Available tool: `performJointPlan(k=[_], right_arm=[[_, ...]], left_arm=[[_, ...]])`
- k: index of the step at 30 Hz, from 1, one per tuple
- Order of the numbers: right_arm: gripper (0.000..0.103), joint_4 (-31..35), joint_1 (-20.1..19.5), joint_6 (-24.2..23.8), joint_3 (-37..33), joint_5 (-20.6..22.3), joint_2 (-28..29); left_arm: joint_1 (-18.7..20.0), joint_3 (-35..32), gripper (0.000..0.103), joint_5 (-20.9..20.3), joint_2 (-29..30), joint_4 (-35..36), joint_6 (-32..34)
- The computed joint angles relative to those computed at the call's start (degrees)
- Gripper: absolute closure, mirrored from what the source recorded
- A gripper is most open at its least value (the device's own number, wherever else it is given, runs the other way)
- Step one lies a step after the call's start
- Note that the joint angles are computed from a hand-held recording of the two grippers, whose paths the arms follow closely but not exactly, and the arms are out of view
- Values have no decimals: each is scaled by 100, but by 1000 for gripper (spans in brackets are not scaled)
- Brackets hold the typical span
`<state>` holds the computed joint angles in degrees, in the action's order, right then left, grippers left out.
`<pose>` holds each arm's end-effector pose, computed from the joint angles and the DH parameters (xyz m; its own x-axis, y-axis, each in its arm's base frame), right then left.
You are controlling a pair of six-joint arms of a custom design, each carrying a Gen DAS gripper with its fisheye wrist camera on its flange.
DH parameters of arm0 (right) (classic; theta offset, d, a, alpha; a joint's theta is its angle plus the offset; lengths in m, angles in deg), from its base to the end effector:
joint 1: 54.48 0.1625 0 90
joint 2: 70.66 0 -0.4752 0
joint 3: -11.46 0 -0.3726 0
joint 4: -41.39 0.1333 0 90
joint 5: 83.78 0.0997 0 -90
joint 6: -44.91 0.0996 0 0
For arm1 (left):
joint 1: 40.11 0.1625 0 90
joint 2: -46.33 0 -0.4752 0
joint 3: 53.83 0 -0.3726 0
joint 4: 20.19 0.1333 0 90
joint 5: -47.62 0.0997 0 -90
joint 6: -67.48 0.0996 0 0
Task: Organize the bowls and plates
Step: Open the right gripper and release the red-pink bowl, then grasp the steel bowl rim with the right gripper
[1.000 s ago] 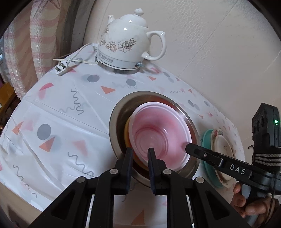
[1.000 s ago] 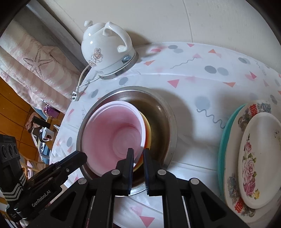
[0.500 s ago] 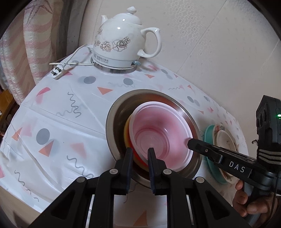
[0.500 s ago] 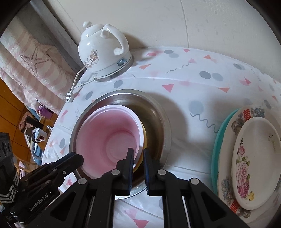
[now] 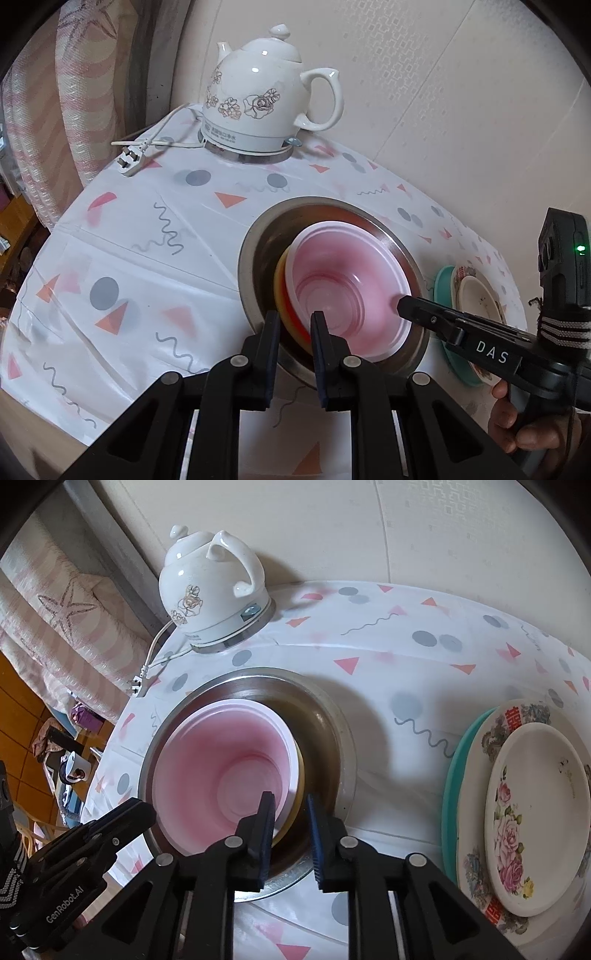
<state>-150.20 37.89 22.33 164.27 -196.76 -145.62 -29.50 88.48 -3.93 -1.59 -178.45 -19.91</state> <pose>0.1080 -0.3257 0.2134 -0.8408 -0.2413 0.4846 -0.3906 0.8902 -0.2345 -0.3033 -0.2554 0.0298 -0.8758 -0.1278 -0.4654 0.1650 0.8269 -0.5376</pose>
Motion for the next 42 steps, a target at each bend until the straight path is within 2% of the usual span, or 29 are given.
performJointPlan(k=[8,10,20,24,36,42], right_arm=[[85,-137,-34,138,57,83,9],[81,-176,-40,176,69,105,6],[81,-465,-97,292,192,312,-157],[81,-665,-140,321,259,381,-259],[81,-767,-601,396,418,503,-513],[81,-702,-670,380,422,549,-484]], left_arm=[[-37,59,85,-9,-67,20,-39],[-40,68,85,0,-82,33,-51],[-73,157,85,60,-206,19,-81],[-140,226,85,128,-331,114,-288],[-165,459,85,64,-641,452,-675],[-124,424,85,85,-564,268,-392]])
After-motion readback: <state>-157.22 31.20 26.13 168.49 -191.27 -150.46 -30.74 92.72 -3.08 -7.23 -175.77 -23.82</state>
